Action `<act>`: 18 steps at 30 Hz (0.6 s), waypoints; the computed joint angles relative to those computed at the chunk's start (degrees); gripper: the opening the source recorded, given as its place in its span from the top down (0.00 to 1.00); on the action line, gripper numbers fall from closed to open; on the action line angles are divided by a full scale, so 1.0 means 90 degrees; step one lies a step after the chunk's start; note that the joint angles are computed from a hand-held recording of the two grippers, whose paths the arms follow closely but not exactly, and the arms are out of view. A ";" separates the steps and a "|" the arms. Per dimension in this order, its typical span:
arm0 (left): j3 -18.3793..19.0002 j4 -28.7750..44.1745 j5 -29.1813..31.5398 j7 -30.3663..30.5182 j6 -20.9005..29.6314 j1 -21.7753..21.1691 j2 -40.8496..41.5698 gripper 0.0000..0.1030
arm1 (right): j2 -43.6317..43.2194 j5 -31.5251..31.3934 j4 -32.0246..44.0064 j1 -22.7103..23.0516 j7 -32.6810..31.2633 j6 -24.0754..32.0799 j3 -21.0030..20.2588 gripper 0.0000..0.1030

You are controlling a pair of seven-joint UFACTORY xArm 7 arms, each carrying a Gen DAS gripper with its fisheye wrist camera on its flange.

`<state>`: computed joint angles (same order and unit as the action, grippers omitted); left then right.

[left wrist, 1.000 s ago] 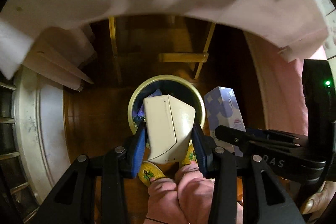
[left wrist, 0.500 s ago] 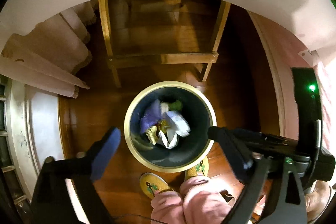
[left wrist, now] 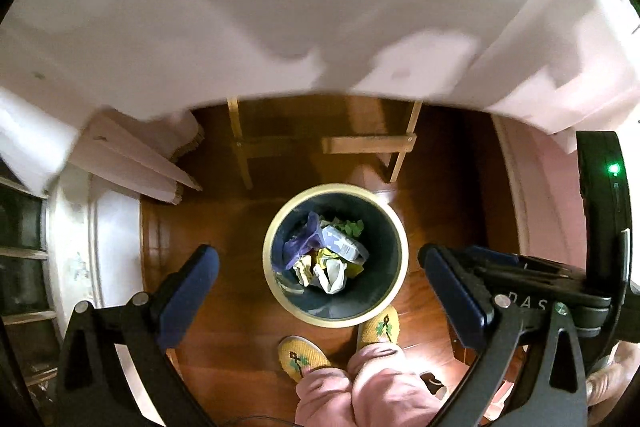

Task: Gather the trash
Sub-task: 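Raise both open tools back toward the bottle and strawberry carton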

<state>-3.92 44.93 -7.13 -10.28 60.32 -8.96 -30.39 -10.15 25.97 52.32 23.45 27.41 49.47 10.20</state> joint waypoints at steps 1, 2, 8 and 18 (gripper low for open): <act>0.0028 0.0181 0.0023 0.0024 0.0186 0.0005 -0.0072 0.01 | -0.0069 -0.0050 0.0086 -0.0007 0.0056 0.0126 0.0000 0.32; 0.0041 0.0372 0.0057 0.0028 0.0365 0.0024 -0.0131 0.01 | -0.0154 -0.0115 0.0202 -0.0016 0.0123 0.0291 -0.0002 0.32; 0.0160 0.1675 0.0034 0.0139 0.1369 0.0112 -0.0266 0.01 | -0.0569 -0.0505 0.1152 -0.0071 0.0494 0.1251 0.0009 0.32; 0.0213 0.4054 0.0057 0.0524 0.2152 0.0217 0.0193 0.01 | -0.0655 -0.1284 0.3113 -0.0210 0.0948 0.2406 0.0179 0.32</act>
<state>-2.00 81.42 -6.62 -5.56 79.68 -7.01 -28.66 -16.05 14.42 80.34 21.56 35.95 71.12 11.81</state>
